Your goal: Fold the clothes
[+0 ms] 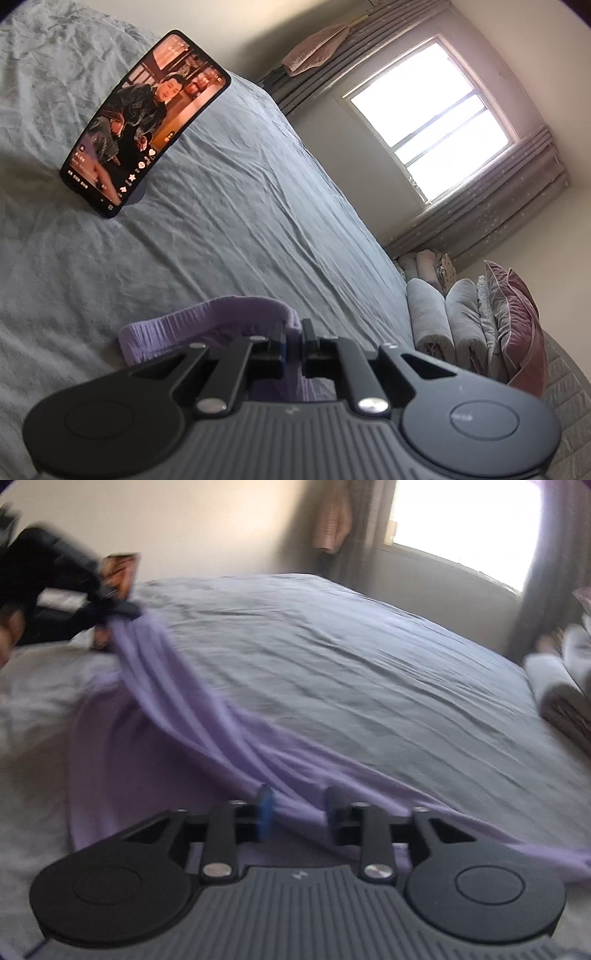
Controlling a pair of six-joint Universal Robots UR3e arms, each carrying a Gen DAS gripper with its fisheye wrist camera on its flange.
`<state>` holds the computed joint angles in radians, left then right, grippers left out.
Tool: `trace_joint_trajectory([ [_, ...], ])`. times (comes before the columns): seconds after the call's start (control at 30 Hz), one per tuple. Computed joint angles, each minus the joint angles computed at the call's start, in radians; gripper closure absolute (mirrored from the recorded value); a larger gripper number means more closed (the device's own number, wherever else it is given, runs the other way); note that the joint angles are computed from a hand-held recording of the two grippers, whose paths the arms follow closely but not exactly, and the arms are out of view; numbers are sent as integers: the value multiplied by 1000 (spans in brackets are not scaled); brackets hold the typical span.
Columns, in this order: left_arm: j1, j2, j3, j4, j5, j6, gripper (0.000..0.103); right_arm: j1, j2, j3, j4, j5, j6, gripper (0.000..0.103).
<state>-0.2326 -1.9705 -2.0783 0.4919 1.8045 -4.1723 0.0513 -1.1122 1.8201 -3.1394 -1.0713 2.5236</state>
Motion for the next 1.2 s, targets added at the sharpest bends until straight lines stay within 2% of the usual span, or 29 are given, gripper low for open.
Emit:
trace_joint_trajectory([
  [0.13, 0, 3, -7, 4, 9, -7, 96, 47, 49, -30, -17, -57, -59, 64],
  [0.27, 3, 8, -20, 19, 19, -8, 96, 93, 141, -60, -201, -203, -32, 65],
  [0.3, 5, 10, -23, 21, 19, -9, 96, 102, 169, -85, -230, -243, -12, 68],
  [0.37, 10, 14, -30, 24, 17, -8, 96, 110, 219, -143, -250, -308, 16, 88],
  [0.53, 31, 32, -59, 15, -7, -1, 97, 126, 331, -280, -284, -482, 32, 93],
  [0.63, 64, 53, -96, 17, -56, 18, 97, 111, 350, -290, -329, -547, 27, 98],
  [0.8, 135, 79, -160, 24, -169, 56, 97, 78, 282, -176, -456, -561, 0, 101],
  [0.87, 157, 84, -179, 26, -200, 78, 97, 78, 270, -135, -517, -560, -52, 101],
  [1.07, 217, 99, -228, 37, -267, 139, 97, 72, 287, 31, -838, -527, -327, 101],
  [1.2, 242, 120, -253, 40, -287, 174, 97, 34, 298, 145, -1053, -447, -480, 101],
])
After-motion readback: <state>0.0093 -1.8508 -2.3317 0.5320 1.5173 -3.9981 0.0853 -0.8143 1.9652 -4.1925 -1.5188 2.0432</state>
